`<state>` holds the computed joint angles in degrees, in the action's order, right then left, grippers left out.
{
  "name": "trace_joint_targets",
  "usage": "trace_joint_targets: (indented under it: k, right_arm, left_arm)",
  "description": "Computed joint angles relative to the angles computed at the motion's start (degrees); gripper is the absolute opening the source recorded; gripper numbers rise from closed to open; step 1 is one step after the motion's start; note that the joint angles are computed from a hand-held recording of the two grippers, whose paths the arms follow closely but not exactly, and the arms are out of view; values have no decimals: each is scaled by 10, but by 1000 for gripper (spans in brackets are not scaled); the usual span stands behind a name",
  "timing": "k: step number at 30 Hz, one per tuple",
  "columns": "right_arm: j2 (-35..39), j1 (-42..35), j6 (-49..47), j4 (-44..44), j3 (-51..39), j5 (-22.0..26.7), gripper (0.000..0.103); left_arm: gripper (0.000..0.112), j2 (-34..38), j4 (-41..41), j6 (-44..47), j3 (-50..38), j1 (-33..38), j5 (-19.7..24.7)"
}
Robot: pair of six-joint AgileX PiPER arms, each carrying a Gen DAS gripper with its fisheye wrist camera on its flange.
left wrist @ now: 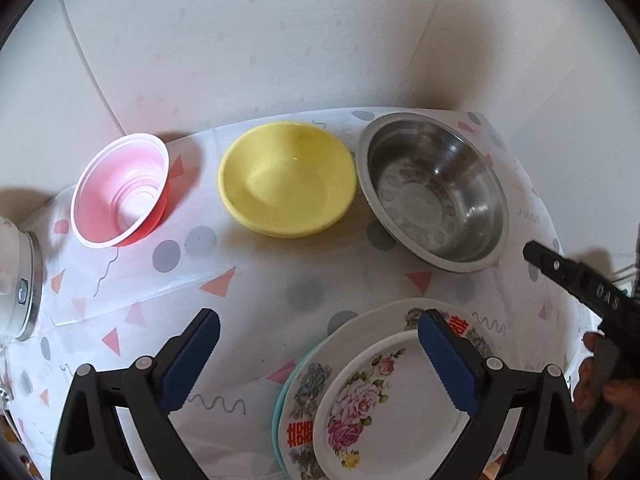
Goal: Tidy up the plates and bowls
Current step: 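Move both grippers to the rim of the steel bowl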
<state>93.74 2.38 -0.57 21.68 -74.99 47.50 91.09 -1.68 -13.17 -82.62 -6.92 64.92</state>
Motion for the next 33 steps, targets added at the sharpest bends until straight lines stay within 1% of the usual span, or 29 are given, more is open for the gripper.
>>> trace_joint_targets:
  k: [7,13,14,16,17,19,20,22,23,30,33]
  right_arm:
    - [91,-10,0,30,-90,7,65]
    - [164,-1,24,20,-160,16,64]
    - [172,-2,17,30,-163,14,62]
    - [184,0,9,36,-169,15,52]
    - [190,1,6,34,-173,15,49]
    - [195,1,-10,41,-172,12,36]
    - [198,1,-19,44,-171,10,34]
    - [198,6,-22,33,-168,7,26]
    - [199,8,-22,25,-168,7,25]
    - [183,-5,-48,56,-136,-3,25]
    - [173,-11,-49,55,-119,-9,25]
  left_arm:
    - [100,21,-4,-14,-18,10,5]
    - [100,36,0,-24,-35,1,9]
    - [100,37,1,-26,-36,-1,8]
    - [100,40,2,-29,-39,-3,7]
    - [100,43,2,-31,-42,-5,7]
    - [100,45,0,-34,-44,-7,6]
    - [100,46,1,-34,-45,-8,5]
    - [100,49,2,-37,-49,-11,3]
    - [100,50,1,-37,-51,-12,3]
    - [100,72,-9,-33,-73,-23,-4]
    - [100,86,-12,-30,-86,-34,-4]
